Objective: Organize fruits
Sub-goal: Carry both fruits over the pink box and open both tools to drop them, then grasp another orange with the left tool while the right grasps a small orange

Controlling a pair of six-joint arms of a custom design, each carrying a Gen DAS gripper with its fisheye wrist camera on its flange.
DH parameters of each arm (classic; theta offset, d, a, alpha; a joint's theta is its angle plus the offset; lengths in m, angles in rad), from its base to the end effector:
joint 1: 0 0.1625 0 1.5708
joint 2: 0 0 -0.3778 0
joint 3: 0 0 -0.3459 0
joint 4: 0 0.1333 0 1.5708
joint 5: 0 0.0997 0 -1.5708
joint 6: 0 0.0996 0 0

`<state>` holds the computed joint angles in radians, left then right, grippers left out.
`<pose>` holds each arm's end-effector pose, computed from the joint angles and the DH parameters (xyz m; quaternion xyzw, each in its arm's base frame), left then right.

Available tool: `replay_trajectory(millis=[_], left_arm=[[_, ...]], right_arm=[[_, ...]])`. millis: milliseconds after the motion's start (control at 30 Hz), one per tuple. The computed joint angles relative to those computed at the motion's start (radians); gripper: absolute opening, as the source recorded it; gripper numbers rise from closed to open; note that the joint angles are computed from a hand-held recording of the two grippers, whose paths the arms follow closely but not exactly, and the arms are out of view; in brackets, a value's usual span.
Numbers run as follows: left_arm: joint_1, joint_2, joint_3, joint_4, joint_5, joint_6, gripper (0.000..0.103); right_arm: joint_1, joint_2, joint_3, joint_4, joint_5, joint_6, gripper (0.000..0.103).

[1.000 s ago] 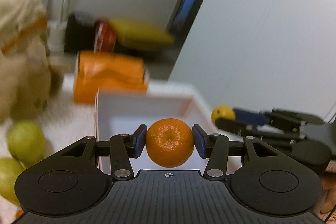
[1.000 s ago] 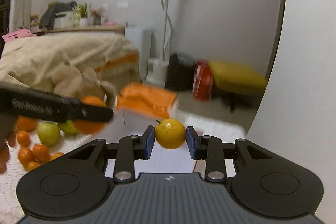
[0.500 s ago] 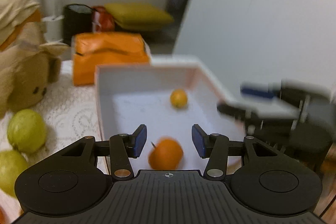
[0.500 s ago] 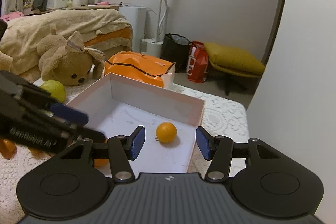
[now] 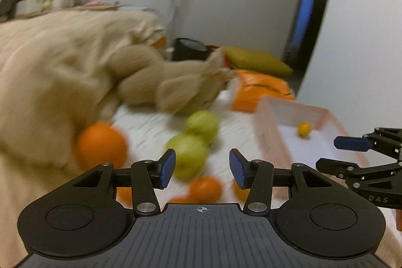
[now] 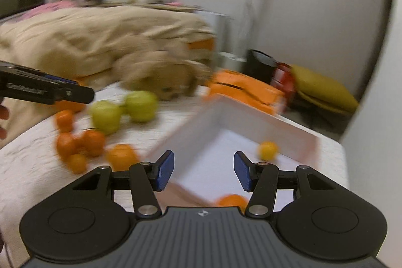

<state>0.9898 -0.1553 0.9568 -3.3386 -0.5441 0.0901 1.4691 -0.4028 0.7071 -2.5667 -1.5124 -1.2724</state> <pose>-0.2087 -0.7159 0.0252 0.0386 0.8035 -0.4982 0.3235 0.0554 -0.8277 0.1940 0.5278 -0.7784 0.2794 0.1937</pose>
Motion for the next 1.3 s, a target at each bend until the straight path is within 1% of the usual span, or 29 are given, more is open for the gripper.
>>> replay_trajectory(millis=[133, 200, 267, 333, 433, 567, 700, 767, 800, 833, 867, 900, 933, 1033, 1100, 1167, 1267, 1300], left_arm=[[0.004, -0.067, 0.169, -0.101, 0.022, -0.087, 0.052], [0.006, -0.105, 0.245, -0.131, 0.019, -0.132, 0.052], [0.008, -0.124, 0.292, -0.153, 0.023, -0.164, 0.052], [0.007, -0.128, 0.314, -0.180, 0.041, -0.171, 0.052], [0.011, -0.141, 0.350, -0.210, 0.034, -0.174, 0.052], [0.016, -0.142, 0.355, -0.201, 0.023, -0.183, 0.052], [0.018, -0.141, 0.355, -0.171, -0.024, -0.184, 0.052], [0.018, -0.133, 0.343, -0.151, -0.037, -0.176, 0.052], [0.017, -0.127, 0.333, -0.142, -0.039, -0.170, 0.052], [0.017, -0.120, 0.321, -0.129, -0.038, -0.161, 0.052], [0.017, -0.113, 0.308, -0.115, -0.034, -0.154, 0.052], [0.017, -0.104, 0.292, -0.097, -0.028, -0.148, 0.052], [0.018, -0.097, 0.277, -0.076, -0.025, -0.144, 0.052], [0.024, -0.084, 0.242, -0.017, -0.038, -0.156, 0.052], [0.030, -0.072, 0.214, 0.015, -0.045, -0.162, 0.052], [0.033, -0.057, 0.181, 0.047, -0.034, -0.168, 0.052], [0.038, -0.032, 0.124, 0.092, -0.019, -0.161, 0.052], [0.038, -0.019, 0.101, 0.108, -0.003, -0.156, 0.052]], right_arm=[[0.016, -0.064, 0.165, -0.002, 0.027, -0.102, 0.049], [0.022, -0.081, 0.223, 0.006, 0.025, -0.144, 0.044], [0.026, -0.085, 0.275, -0.010, 0.016, -0.178, 0.040], [0.031, -0.074, 0.290, -0.006, -0.001, -0.184, 0.039], [0.036, -0.050, 0.264, 0.066, -0.021, -0.176, 0.039], [0.042, -0.018, 0.247, 0.062, -0.040, -0.180, 0.037], [0.054, 0.036, 0.168, 0.108, -0.065, -0.132, 0.037], [0.058, 0.064, 0.127, 0.121, -0.081, -0.117, 0.036], [0.058, 0.071, 0.111, 0.135, -0.084, -0.109, 0.030], [0.057, 0.075, 0.091, 0.169, -0.083, -0.094, 0.027], [0.056, 0.074, 0.081, 0.194, -0.080, -0.080, 0.028], [0.054, 0.066, 0.087, 0.198, -0.077, -0.070, 0.027], [0.050, 0.051, 0.108, 0.180, -0.072, -0.071, 0.027], [0.036, 0.003, 0.183, 0.096, -0.055, -0.094, 0.027], [0.024, -0.023, 0.197, 0.098, -0.054, -0.088, 0.027], [0.009, -0.047, 0.211, 0.087, -0.057, -0.076, 0.027], [-0.017, -0.079, 0.243, 0.029, -0.058, -0.070, 0.027], [-0.025, -0.087, 0.250, 0.011, -0.056, -0.069, 0.027]])
